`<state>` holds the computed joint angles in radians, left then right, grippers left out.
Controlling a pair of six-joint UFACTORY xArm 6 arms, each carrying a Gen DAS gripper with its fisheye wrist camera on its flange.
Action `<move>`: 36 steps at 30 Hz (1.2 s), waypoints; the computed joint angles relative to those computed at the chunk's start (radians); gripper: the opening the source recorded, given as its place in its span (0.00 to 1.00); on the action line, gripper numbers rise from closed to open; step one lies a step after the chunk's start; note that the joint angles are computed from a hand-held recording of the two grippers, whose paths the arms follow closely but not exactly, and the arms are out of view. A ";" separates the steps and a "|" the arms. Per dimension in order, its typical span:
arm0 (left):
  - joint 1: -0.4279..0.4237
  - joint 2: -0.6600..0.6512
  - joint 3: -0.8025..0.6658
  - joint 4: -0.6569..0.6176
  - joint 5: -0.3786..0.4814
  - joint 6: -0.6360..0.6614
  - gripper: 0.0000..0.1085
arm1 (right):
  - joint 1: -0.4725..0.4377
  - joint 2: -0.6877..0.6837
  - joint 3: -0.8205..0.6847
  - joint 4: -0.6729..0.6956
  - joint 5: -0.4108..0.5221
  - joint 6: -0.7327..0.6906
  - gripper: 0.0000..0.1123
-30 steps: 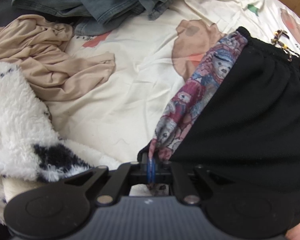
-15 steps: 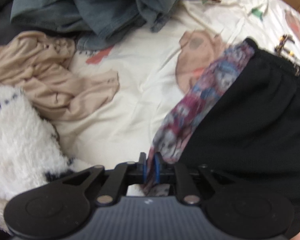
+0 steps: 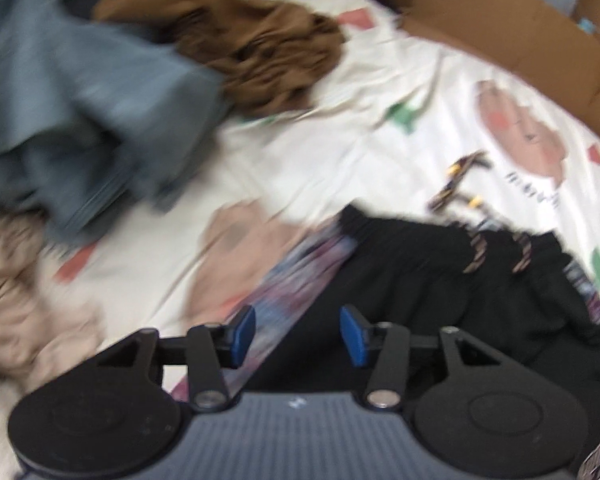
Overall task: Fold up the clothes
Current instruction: 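Release the lining and grasp the drawstring with the left tool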
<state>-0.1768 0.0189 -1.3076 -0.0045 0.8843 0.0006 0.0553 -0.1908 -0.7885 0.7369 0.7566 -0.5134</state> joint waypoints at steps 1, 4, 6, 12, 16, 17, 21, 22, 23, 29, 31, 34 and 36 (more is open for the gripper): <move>-0.011 0.032 -0.030 -0.015 -0.010 0.006 0.47 | -0.001 -0.001 0.002 -0.002 -0.005 0.003 0.27; -0.049 0.116 -0.103 -0.054 -0.048 0.042 0.50 | 0.004 -0.006 0.012 -0.020 -0.035 0.018 0.38; -0.073 0.160 -0.143 -0.070 -0.069 0.062 0.54 | 0.004 -0.008 0.019 -0.028 -0.052 0.031 0.38; -0.124 0.289 -0.267 -0.087 -0.096 0.100 0.60 | -0.008 -0.021 0.032 -0.004 -0.070 0.046 0.39; -0.143 0.351 -0.325 -0.105 -0.099 0.109 0.61 | -0.021 -0.047 0.053 0.041 -0.088 0.019 0.51; -0.147 0.360 -0.333 -0.114 -0.096 0.121 0.61 | -0.025 -0.050 0.058 0.057 -0.093 0.010 0.52; -0.159 0.391 -0.354 -0.127 -0.102 0.157 0.63 | -0.031 -0.041 0.059 0.091 -0.089 -0.017 0.53; -0.159 0.396 -0.353 -0.128 -0.108 0.159 0.64 | -0.030 -0.039 0.059 0.097 -0.089 -0.025 0.53; -0.160 0.402 -0.356 -0.131 -0.111 0.164 0.64 | -0.029 -0.037 0.059 0.099 -0.087 -0.034 0.53; -0.168 0.453 -0.396 -0.137 -0.105 0.197 0.64 | -0.026 -0.032 0.057 0.106 -0.089 -0.061 0.54; -0.169 0.473 -0.417 -0.144 -0.095 0.196 0.64 | -0.027 -0.029 0.055 0.099 -0.084 -0.062 0.55; -0.170 0.494 -0.432 -0.161 -0.114 0.188 0.63 | -0.028 -0.024 0.055 0.094 -0.079 -0.060 0.55; -0.170 0.508 -0.441 -0.170 -0.131 0.176 0.59 | -0.029 -0.021 0.056 0.092 -0.078 -0.057 0.55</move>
